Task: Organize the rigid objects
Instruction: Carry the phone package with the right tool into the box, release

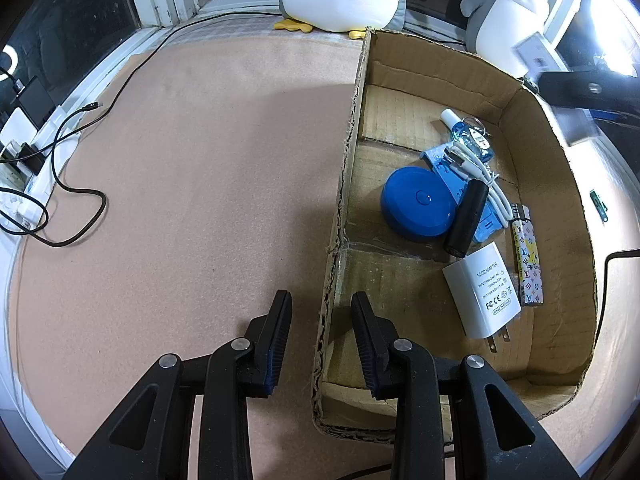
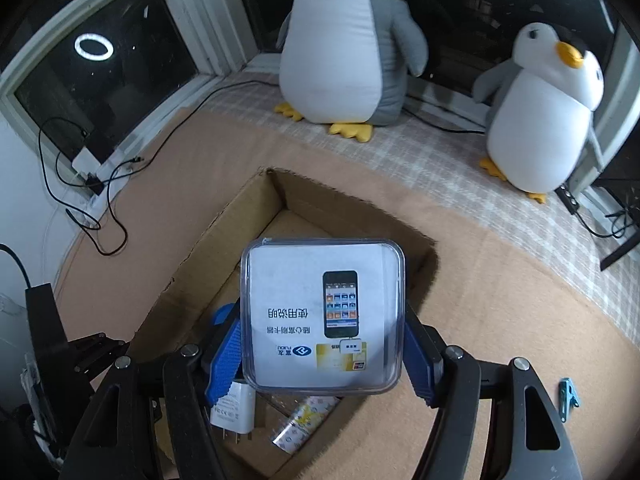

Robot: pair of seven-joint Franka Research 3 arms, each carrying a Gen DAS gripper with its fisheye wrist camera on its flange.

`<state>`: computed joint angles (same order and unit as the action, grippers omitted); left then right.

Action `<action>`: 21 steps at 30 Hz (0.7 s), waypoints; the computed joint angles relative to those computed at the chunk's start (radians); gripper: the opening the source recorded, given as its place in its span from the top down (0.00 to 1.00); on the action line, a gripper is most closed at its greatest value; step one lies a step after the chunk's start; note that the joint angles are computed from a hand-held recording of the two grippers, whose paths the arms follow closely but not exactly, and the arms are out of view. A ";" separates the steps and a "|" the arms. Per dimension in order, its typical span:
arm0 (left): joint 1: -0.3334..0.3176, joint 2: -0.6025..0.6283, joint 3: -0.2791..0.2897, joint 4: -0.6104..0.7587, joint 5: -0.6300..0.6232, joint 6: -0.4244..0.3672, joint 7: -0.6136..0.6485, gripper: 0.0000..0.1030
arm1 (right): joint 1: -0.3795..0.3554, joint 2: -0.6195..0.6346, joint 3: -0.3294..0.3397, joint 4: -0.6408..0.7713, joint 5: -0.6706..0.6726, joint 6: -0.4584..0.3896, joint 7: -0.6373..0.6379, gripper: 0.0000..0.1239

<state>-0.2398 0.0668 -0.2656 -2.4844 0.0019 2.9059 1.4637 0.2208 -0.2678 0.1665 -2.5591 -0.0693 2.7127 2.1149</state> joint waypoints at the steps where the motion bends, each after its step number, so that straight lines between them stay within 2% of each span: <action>1: 0.001 0.000 0.000 0.001 -0.004 -0.001 0.004 0.67 | 0.003 0.022 0.000 0.014 0.003 -0.002 -0.004 0.47; 6: 0.000 0.000 0.000 0.001 -0.002 -0.001 0.000 0.67 | 0.026 0.095 -0.010 0.055 0.019 0.004 -0.010 0.47; 21: -0.001 -0.001 -0.001 0.000 0.005 -0.002 -0.007 0.67 | 0.070 0.236 -0.054 0.160 -0.082 -0.015 0.064 0.47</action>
